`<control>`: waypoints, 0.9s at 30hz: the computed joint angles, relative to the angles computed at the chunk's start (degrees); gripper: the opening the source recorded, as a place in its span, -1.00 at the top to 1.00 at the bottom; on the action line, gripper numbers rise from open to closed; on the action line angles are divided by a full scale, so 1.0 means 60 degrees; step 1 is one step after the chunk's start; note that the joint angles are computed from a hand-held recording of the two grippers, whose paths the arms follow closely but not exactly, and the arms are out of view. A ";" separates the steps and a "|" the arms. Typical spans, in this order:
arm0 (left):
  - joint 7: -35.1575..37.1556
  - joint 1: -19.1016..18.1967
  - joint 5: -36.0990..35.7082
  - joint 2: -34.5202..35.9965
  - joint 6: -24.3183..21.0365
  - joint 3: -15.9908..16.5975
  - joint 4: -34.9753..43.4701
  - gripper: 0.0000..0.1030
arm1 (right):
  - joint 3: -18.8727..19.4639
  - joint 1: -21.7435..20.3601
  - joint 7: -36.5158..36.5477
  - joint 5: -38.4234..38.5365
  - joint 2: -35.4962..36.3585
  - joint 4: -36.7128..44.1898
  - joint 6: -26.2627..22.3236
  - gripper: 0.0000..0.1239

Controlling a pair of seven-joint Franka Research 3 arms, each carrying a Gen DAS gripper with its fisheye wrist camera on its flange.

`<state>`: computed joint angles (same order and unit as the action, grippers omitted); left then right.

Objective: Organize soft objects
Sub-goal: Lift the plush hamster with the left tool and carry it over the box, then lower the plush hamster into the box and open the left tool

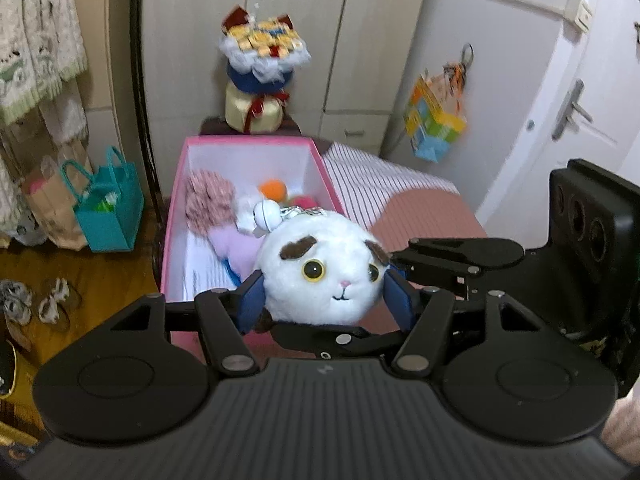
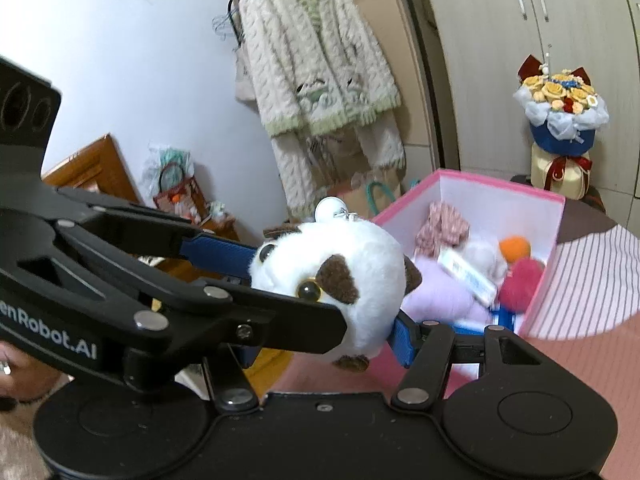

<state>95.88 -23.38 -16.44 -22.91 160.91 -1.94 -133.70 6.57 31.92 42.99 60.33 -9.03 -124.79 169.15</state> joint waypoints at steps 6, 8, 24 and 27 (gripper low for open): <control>0.1236 -0.0518 -0.1069 0.0990 0.0935 0.0693 0.0655 -0.20 | -0.0030 -0.0272 -0.0653 0.0571 0.0989 0.1227 -0.0079 -0.08; 0.2039 -0.0761 -0.1927 0.1402 0.0961 0.1012 0.1009 -0.20 | 0.0060 -0.0491 -0.0505 0.0350 0.1379 0.1645 -0.0196 -0.08; 0.4533 0.0492 -0.5742 0.4837 0.0383 0.0386 0.4004 -0.20 | -0.0089 -0.1343 0.3064 -0.5933 0.4437 0.4722 -0.1293 -0.12; 0.4746 0.0921 -0.6103 0.5128 0.0264 -0.0005 0.4262 -0.20 | 0.0137 -0.1700 0.3305 -0.5910 0.4802 0.5240 -0.1771 -0.12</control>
